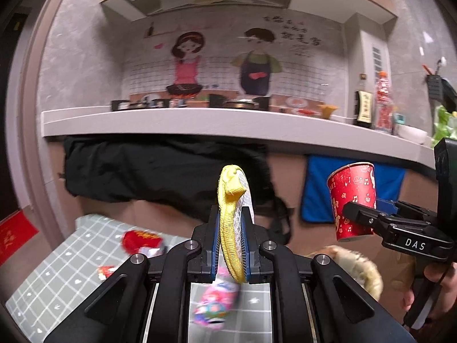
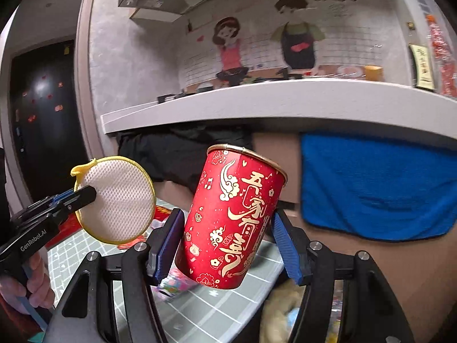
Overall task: Collect trash
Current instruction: 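Carry the pad and cup over the bin and open both tools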
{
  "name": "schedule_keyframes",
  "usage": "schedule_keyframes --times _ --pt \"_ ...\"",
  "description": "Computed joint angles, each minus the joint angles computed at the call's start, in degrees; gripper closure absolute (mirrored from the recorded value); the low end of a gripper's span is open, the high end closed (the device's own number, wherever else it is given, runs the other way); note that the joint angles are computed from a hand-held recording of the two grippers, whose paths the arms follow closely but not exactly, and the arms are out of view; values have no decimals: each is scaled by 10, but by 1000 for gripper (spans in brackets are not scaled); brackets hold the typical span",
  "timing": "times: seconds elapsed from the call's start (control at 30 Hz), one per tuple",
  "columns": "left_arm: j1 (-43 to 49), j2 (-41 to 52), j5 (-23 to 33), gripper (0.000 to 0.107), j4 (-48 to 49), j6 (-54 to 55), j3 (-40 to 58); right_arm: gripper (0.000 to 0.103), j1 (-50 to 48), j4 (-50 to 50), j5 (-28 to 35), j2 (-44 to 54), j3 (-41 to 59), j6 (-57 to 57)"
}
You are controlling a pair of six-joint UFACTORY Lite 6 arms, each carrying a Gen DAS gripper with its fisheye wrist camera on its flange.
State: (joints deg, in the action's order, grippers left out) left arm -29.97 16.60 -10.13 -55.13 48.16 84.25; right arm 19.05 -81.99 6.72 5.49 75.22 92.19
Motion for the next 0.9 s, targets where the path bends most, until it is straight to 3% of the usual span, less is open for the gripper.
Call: schedule_keyframes --times 0.3,0.4,0.6,0.7,0.77,0.9 --pt "-78 64 19 94 -105 104 98 43 -62 -34 21 -155 -135 22" --pt "-99 90 19 94 -151 149 132 43 -84 28 22 -190 -159 -46" --pt "-126 153 24 94 -341 333 217 43 -133 166 7 -242 -189 -192" --pt "-133 183 22 94 -404 397 251 43 -141 150 10 -255 -203 -182" --pt "-137 209 21 94 -498 490 282 43 -150 116 6 -262 -217 -150" --pt "-140 242 21 94 -591 580 314 43 -187 97 -31 -265 -244 -124"
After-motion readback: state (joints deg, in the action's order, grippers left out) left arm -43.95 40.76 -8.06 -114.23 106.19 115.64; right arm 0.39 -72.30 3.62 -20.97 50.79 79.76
